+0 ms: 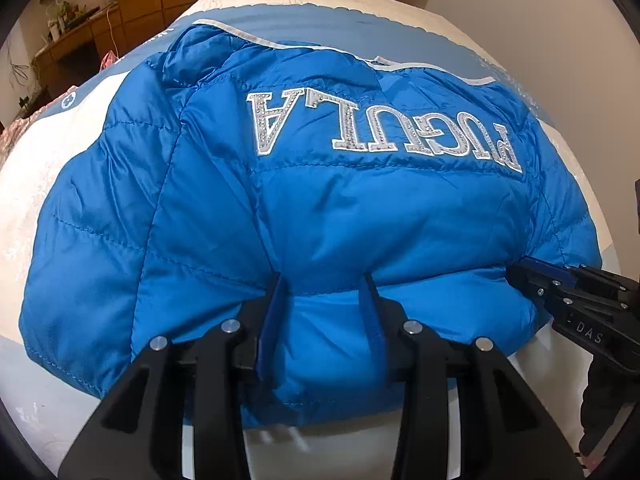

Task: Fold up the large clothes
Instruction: 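Grasp the jacket edge with both grippers and lift it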

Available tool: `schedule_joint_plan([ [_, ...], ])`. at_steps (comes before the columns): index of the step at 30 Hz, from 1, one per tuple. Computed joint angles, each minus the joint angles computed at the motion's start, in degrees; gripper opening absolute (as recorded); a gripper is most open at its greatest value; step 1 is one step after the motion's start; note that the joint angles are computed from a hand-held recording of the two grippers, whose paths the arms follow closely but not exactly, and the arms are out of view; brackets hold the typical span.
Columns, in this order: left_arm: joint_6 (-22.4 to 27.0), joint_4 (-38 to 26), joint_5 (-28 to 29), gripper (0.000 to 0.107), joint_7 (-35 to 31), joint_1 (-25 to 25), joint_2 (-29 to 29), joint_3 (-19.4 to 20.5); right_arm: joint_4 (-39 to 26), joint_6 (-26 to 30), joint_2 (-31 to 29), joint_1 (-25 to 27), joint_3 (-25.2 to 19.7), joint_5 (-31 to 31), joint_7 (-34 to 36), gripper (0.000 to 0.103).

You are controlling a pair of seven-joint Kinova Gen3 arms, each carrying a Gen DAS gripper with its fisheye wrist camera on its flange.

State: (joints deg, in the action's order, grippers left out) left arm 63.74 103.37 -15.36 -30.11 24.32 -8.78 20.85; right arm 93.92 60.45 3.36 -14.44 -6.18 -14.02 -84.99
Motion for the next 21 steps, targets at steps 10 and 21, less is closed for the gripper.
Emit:
schedule_joint_plan([
  [10,1.69,-2.15,4.90,0.041,-5.67,-1.04,-1.71,-2.93,-0.47,3.14,-1.73,1.04,0.94,-2.30,2.38,0.031],
  [21,6.98,-4.10,7.44,0.078,-17.14,-13.15,-10.80,-15.62,-9.88,13.22,2.01,15.28,10.11,-17.63,12.97,0.073],
])
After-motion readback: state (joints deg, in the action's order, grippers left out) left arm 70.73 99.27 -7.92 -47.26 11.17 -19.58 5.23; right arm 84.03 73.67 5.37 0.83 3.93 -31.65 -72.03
